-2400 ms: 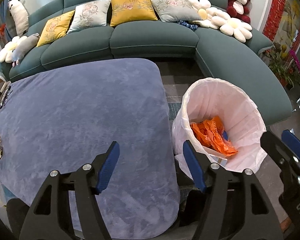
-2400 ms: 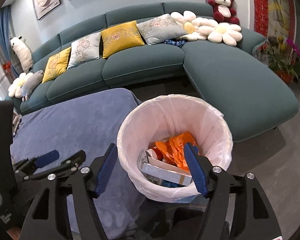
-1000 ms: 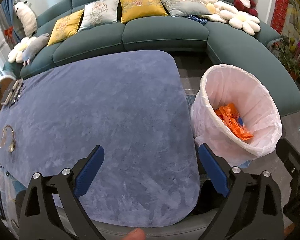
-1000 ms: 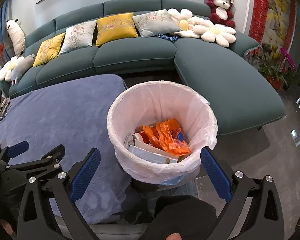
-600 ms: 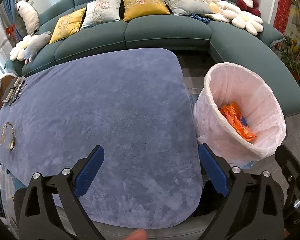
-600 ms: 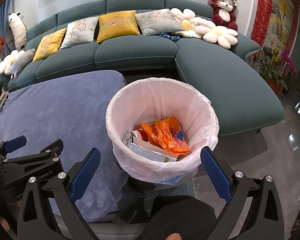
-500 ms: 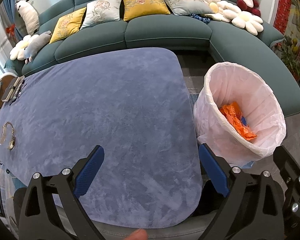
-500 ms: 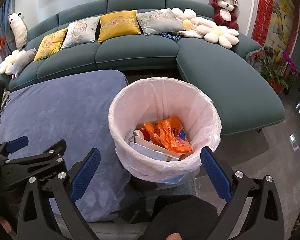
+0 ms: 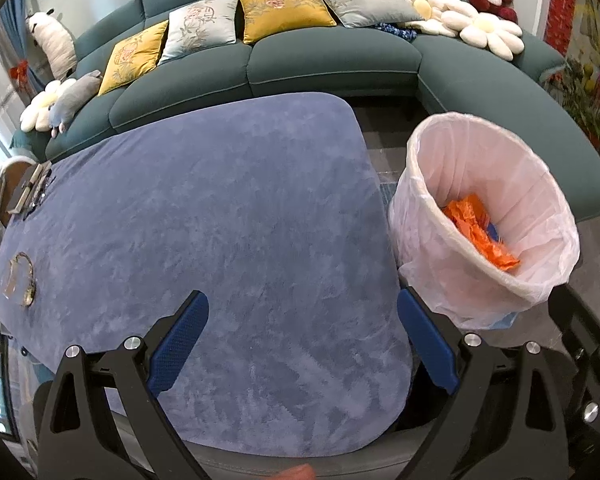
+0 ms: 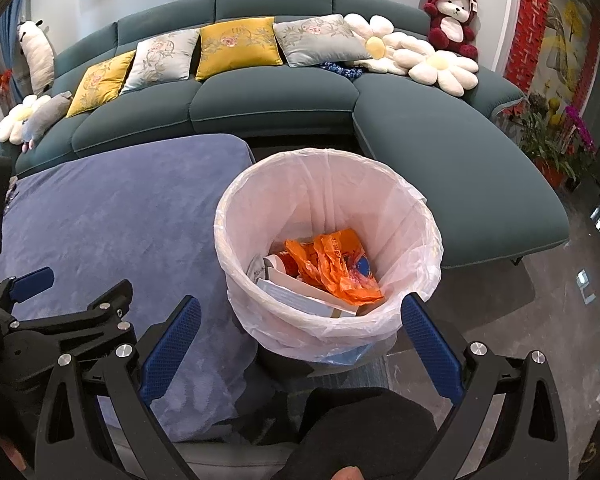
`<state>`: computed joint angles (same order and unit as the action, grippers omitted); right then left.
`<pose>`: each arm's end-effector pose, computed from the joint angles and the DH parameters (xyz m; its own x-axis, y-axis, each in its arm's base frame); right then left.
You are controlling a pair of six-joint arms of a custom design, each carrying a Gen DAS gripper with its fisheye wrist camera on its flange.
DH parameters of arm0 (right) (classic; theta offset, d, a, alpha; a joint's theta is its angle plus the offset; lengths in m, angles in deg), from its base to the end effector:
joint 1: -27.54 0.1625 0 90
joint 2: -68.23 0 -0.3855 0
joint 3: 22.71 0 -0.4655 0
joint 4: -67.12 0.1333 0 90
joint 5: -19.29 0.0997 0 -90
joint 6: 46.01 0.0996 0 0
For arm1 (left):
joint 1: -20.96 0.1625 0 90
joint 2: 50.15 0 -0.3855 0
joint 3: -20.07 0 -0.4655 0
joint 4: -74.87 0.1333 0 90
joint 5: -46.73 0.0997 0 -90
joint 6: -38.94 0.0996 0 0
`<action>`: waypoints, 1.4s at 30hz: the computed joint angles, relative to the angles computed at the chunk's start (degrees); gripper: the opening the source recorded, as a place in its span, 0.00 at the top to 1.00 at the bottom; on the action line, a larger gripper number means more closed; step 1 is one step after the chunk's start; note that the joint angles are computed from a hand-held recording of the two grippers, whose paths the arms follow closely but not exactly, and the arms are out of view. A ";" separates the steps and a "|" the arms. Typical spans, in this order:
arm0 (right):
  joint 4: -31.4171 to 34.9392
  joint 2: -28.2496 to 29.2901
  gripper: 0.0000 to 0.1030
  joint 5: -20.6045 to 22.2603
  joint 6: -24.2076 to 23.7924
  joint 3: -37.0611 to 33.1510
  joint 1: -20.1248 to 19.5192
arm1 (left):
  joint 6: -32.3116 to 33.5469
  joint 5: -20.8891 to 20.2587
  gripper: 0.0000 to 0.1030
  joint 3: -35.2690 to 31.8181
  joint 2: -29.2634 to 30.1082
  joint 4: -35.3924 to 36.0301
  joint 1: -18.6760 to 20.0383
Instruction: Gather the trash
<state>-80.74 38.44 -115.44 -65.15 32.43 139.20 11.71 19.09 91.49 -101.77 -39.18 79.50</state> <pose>0.3826 -0.7921 0.1486 -0.6536 -0.1726 0.7369 -0.5563 0.7697 -0.3131 -0.2182 -0.7811 0.2683 -0.6205 -0.2237 -0.7516 0.2660 0.8415 -0.4701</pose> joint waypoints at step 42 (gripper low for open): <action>-0.59 -0.30 0.06 -1.22 0.81 0.78 -0.81 | 0.64 -3.37 0.12 -1.43 1.20 0.36 0.64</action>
